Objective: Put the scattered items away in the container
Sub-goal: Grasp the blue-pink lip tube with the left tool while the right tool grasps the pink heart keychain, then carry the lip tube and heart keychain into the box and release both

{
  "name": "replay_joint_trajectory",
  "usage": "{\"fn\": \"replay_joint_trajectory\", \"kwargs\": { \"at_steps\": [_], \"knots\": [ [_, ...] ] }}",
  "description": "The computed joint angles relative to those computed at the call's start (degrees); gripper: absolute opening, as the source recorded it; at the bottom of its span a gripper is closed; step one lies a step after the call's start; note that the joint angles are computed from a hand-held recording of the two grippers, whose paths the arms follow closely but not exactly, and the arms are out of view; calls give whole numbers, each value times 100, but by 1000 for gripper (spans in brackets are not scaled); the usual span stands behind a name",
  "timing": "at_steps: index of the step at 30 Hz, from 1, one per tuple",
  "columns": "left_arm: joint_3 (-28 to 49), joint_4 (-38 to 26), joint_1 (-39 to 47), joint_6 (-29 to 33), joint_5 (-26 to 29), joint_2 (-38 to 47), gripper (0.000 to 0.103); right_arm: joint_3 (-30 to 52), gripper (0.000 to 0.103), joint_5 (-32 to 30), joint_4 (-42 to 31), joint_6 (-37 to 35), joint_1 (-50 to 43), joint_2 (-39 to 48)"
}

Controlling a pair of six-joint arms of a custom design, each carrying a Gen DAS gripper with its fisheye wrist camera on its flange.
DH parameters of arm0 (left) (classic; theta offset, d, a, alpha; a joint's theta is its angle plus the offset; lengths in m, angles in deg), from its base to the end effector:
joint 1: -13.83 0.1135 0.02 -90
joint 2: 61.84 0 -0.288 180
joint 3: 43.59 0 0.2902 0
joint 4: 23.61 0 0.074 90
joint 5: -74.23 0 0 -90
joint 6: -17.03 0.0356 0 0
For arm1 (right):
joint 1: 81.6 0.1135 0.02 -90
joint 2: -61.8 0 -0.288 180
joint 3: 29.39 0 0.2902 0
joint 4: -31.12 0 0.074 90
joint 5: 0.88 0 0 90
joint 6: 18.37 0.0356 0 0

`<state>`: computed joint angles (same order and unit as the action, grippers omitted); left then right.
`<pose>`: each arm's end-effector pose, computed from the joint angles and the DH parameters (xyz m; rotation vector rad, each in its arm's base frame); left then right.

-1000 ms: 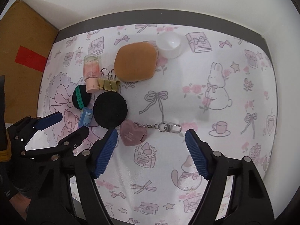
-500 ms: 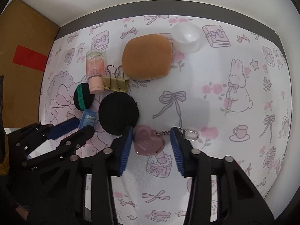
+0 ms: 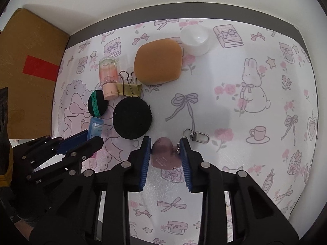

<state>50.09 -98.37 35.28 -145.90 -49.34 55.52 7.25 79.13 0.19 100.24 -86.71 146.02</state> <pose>0.3678 0.1657 0.1502 -2.0745 2.0093 0.8770 0.2082 -0.0124 0.0789 0.8349 2.8448 0.3144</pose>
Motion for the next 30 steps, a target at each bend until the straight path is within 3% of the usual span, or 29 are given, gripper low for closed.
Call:
{"fn": "replay_joint_trajectory", "kwargs": {
  "at_steps": [15,30],
  "knots": [
    [647,-880,-549,-516,-259,41,19,7,30,200,-796,210,161,-1080],
    [1094,-1676,-886,-945,-396,-172,19,487,30,704,-1721,620,1081,-1926]
  ]
}}
